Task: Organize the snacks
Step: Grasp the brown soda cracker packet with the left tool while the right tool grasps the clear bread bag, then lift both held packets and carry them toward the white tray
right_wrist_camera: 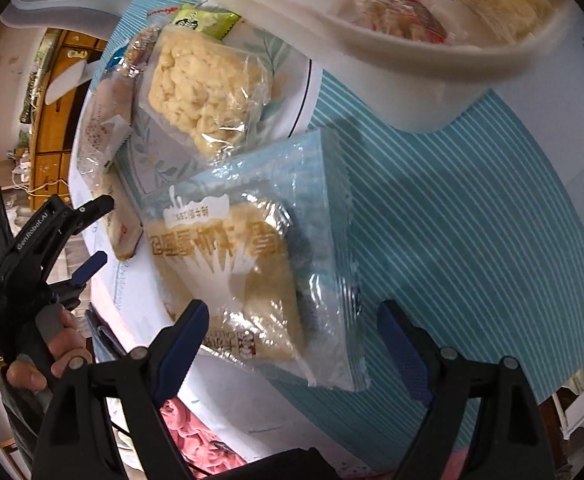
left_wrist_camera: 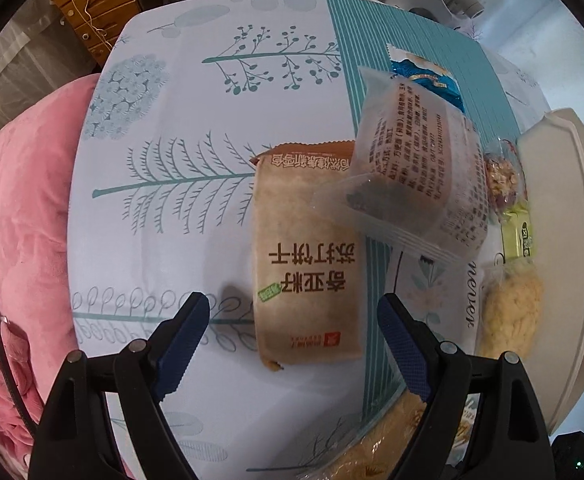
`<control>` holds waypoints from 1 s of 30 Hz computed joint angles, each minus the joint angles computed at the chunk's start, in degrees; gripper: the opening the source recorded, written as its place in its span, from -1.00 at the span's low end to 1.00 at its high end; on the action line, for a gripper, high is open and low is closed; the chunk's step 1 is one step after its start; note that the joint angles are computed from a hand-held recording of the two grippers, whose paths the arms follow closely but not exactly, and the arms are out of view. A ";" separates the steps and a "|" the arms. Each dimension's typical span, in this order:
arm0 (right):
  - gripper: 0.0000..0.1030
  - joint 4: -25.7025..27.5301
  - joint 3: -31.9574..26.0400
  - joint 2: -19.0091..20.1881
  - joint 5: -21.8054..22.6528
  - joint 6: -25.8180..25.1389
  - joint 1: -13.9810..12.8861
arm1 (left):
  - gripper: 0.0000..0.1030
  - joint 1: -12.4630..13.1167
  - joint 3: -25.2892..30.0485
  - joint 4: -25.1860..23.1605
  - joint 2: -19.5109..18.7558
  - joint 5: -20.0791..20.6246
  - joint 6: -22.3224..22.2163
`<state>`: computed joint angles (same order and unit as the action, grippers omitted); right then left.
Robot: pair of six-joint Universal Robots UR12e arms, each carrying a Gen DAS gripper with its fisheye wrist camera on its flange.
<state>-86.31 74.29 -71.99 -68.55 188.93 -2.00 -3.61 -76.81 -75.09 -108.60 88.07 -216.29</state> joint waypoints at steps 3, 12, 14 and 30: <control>0.65 1.03 -1.46 0.81 -2.23 -0.99 0.68 | 0.64 -0.10 0.00 0.52 -0.28 0.80 -0.32; 0.38 3.44 -3.79 1.86 -8.84 -3.30 2.88 | 0.39 -0.23 -0.26 1.56 -0.77 1.61 -1.49; 0.27 3.11 -3.78 1.80 -8.30 -3.82 3.07 | 0.39 -0.42 -0.07 1.50 -1.01 2.34 -1.00; -0.66 0.03 -1.61 -0.21 -2.80 -5.31 2.67 | 0.01 -1.81 2.75 1.40 -3.24 5.60 1.27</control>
